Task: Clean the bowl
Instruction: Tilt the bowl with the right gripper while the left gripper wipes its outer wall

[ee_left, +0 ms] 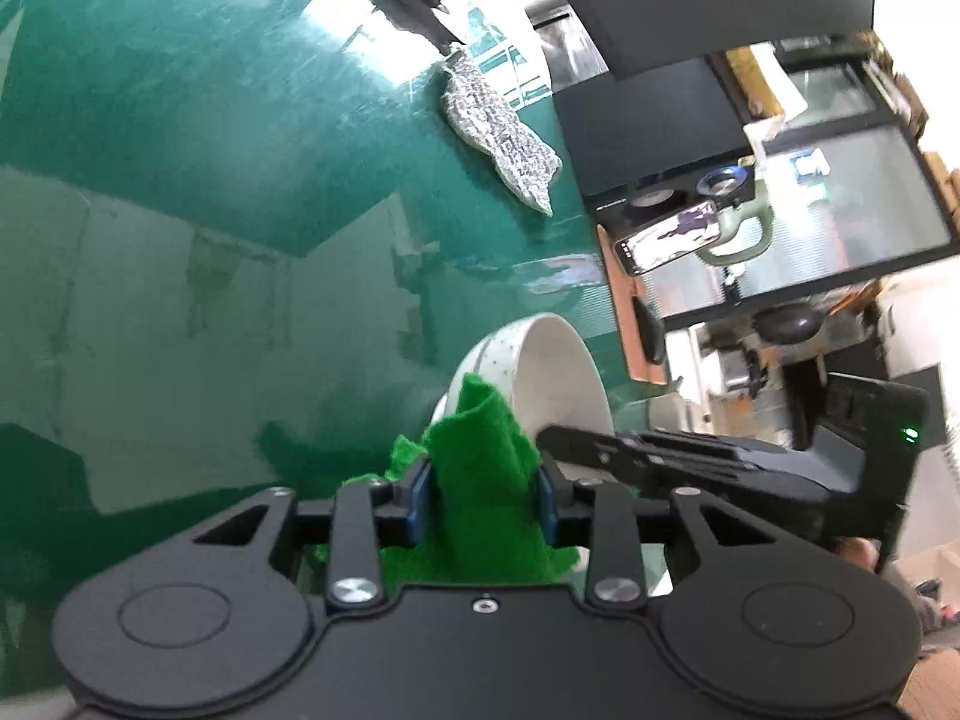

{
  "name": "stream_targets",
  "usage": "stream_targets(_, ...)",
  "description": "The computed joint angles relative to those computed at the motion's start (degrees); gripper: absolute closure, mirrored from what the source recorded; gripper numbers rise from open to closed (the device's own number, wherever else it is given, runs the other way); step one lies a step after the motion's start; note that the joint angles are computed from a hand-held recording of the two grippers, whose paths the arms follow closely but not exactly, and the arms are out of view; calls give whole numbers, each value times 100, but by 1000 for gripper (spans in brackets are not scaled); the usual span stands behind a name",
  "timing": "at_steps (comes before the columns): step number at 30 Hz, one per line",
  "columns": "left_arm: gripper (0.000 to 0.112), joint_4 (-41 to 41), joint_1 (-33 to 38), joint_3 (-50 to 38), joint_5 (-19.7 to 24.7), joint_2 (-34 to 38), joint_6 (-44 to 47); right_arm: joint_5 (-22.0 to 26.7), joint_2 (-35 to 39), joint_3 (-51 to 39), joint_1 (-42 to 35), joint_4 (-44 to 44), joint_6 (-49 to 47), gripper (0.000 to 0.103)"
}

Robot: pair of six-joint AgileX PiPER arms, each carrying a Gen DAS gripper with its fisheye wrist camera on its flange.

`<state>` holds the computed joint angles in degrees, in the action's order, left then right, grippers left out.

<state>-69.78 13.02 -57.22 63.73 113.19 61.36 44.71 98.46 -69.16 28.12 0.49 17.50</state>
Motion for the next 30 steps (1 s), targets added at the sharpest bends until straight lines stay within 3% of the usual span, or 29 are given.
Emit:
stream_targets(4, 79, -182, -15, -130, -216, -4, -149, -11, -14, 17, 27, -56, 60, 93)
stream_targets(6, 71, -200, 47, -107, -218, -101, -189, -11, -17, 20, 38, -80, 88, 93)
stream_targets(8, 43, -55, 149, -63, -136, -243, -154, 4, -4, 2, 60, -119, 100, 93)
stream_targets(10, 23, 192, 219, 107, -350, -576, -42, 16, -2, -10, 56, -115, 77, 93)
stream_targets(11, 19, 288, 264, 198, -471, -750, 13, 13, -4, -7, 48, -100, 55, 93)
stream_targets(17, 13, 399, 897, 667, -653, -1281, 713, 19, -31, 10, 55, -89, 7, 93)
stream_targets(19, 14, 674, 905, 826, -1043, -1573, 917, 41, -28, -1, 69, -99, -6, 92)
stream_targets(21, 21, 854, 825, 954, -1321, -1814, 1119, 56, -23, -15, 80, -115, 8, 92)
stream_targets(23, 60, 925, 512, 1135, -1635, -2127, 1601, 86, 2, -53, 110, -167, 50, 92)
stream_targets(25, 71, 1055, 157, 1192, -1838, -2264, 1863, 116, 25, -86, 134, -211, 80, 91)
stream_targets(30, 66, 985, -358, 1054, -2109, -1869, 1898, 150, 30, -99, 171, -268, 115, 91)
